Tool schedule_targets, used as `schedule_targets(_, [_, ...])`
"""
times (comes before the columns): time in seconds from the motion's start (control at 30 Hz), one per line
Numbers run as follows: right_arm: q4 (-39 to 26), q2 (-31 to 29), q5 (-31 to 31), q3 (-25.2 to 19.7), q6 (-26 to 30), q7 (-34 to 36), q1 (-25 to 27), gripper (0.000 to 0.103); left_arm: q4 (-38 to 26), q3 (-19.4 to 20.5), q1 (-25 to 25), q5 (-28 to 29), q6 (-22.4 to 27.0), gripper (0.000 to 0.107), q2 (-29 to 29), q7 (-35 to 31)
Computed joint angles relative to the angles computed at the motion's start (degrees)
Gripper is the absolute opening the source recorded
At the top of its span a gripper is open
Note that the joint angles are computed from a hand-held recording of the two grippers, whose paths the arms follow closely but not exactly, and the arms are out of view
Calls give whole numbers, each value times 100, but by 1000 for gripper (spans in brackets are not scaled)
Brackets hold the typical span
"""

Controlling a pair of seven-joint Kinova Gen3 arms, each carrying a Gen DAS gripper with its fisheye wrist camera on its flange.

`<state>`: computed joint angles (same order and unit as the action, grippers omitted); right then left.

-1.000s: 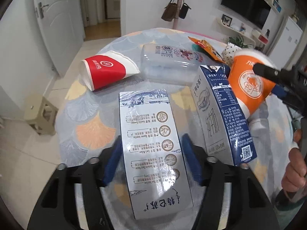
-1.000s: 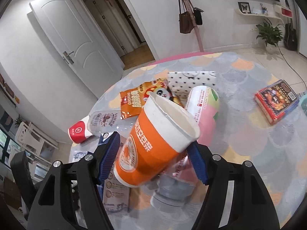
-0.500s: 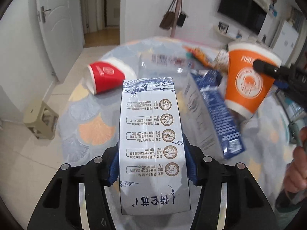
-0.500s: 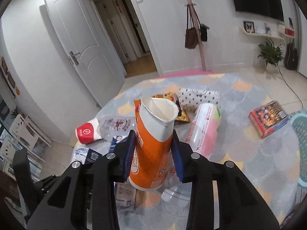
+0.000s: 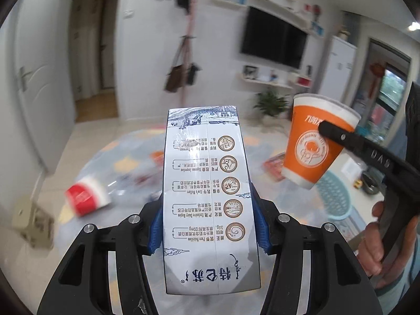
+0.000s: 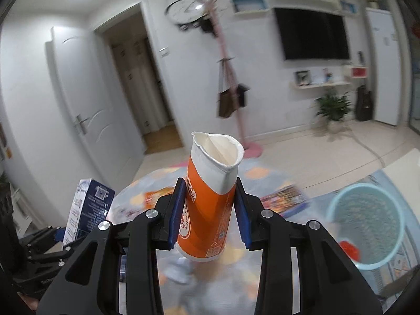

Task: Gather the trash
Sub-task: 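Carry both items over the blue basket and open both grippers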

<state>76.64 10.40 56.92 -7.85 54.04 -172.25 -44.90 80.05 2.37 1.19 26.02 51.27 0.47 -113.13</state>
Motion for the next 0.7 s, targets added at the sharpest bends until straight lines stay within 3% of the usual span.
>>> schedule_targets(0.17, [714, -514, 351, -11, 346, -682, 257, 33, -486, 446, 514, -157, -159, 53, 449, 341])
schedule_targets(0.37, [1410, -963, 363, -121, 625, -1178, 964, 33, -1373, 817, 1386, -848, -269, 53, 1302, 1050])
schedule_targets(0.7, [2095, -912, -353, -26, 464, -1329, 2115, 34, -3364, 1001, 2356, -1277, 484, 54, 3115, 1562])
